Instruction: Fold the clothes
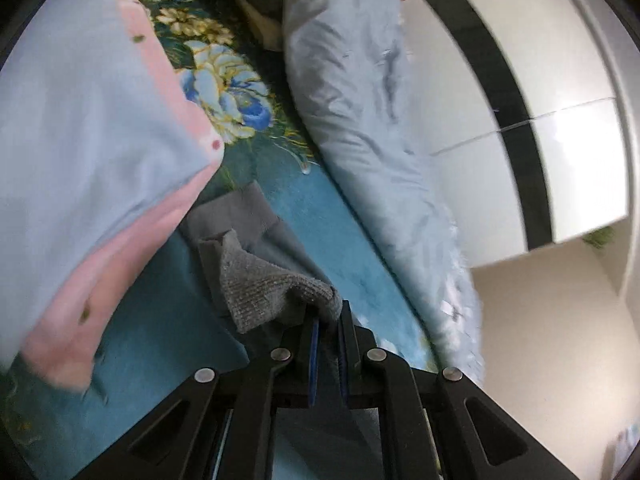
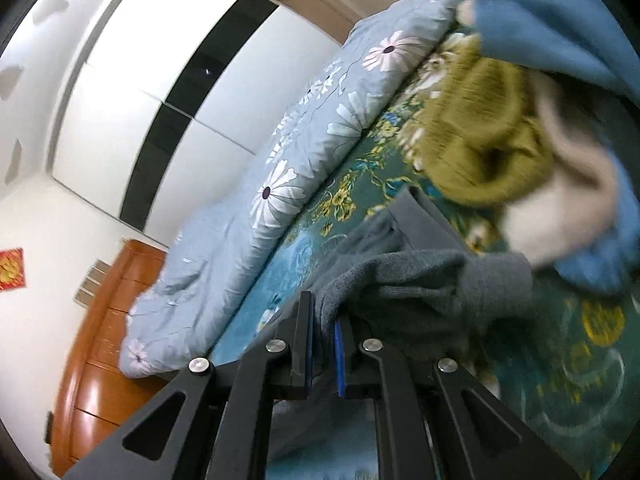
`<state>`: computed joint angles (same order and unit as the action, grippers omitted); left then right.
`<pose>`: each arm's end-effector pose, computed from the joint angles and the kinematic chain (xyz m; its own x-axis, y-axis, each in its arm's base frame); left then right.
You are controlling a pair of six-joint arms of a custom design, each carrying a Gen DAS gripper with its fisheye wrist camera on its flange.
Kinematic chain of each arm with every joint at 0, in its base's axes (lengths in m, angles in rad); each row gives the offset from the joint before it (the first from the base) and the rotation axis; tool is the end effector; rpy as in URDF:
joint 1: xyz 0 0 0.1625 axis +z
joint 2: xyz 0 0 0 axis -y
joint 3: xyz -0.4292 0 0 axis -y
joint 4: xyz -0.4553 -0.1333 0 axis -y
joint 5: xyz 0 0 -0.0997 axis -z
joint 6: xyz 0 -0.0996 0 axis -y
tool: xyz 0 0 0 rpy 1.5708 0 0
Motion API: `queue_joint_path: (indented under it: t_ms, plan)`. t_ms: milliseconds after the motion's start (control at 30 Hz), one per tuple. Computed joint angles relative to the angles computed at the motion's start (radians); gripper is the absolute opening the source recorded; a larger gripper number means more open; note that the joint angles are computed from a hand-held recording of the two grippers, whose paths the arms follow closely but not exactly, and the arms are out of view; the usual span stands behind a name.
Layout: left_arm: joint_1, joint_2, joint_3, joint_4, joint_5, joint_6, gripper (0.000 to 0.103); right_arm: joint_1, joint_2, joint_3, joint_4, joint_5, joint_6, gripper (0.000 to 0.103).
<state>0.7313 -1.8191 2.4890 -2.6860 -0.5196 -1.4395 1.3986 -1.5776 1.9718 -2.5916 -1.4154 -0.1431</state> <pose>-0.1232 -0.4058 0.2941 -0.7458 -0.5818 0.3245 -0.5167 0.1978 -0.8330 0.0513 -0.5732 0.3956 -0.9986 -0.0348 -0.0405 -0.0037 0.8013 -0.5983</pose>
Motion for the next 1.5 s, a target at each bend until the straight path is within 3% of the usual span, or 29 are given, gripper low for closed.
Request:
queue_joint_path:
  t_ms: [167, 367, 600, 700, 800, 867, 967, 1067, 1133, 1200, 1300, 1400, 1467, 1500]
  plan:
    - [0.160, 0.091, -0.108, 0.013, -0.087, 0.052, 0.008, 0.079, 0.193, -0.173, 0.031, -0.139, 0.019, 0.008]
    - [0.295, 0.244, -0.245, -0.004, -0.141, 0.168, 0.010, 0.124, 0.369, -0.308, 0.020, -0.267, 0.004, 0.008]
    - [0.360, 0.324, -0.318, -0.007, -0.182, 0.278, 0.014, 0.120, 0.466, -0.361, 0.001, -0.351, 0.011, 0.009]
    - [0.364, 0.321, -0.309, -0.057, -0.212, 0.378, 0.028, 0.115, 0.473, -0.358, -0.008, -0.358, -0.006, 0.009]
    - [0.341, 0.294, -0.279, -0.112, -0.222, 0.445, 0.046, 0.114, 0.470, -0.350, -0.014, -0.357, -0.039, 0.023]
    - [0.295, 0.252, -0.245, -0.129, -0.195, 0.465, 0.055, 0.116, 0.453, -0.331, -0.024, -0.333, -0.060, 0.055]
    - [0.197, 0.169, -0.176, -0.079, -0.106, 0.411, 0.067, 0.127, 0.392, -0.267, -0.069, -0.274, -0.151, 0.072]
    - [0.105, 0.076, -0.121, 0.171, -0.032, 0.207, 0.069, 0.127, 0.301, -0.165, -0.134, -0.217, -0.232, 0.078]
    - [0.098, 0.065, -0.116, 0.311, -0.039, 0.089, 0.069, 0.108, 0.228, -0.089, -0.140, -0.167, -0.248, 0.078]
    - [0.113, 0.077, -0.117, 0.369, -0.039, 0.040, 0.069, 0.076, 0.163, -0.029, -0.106, -0.118, -0.250, 0.078]
    - [0.142, 0.092, -0.098, 0.307, -0.030, 0.015, 0.069, 0.030, 0.091, 0.036, -0.052, -0.109, -0.238, 0.078]
    - [0.197, 0.122, -0.132, 0.371, -0.074, -0.029, 0.069, -0.022, 0.061, 0.069, -0.049, -0.125, -0.194, 0.078]
    - [0.225, 0.133, -0.116, 0.260, -0.125, 0.016, 0.069, -0.071, 0.053, 0.079, -0.056, -0.094, -0.109, 0.078]
    - [0.229, 0.137, -0.108, 0.209, -0.118, 0.040, 0.069, -0.099, 0.054, 0.081, -0.056, -0.061, -0.063, 0.078]
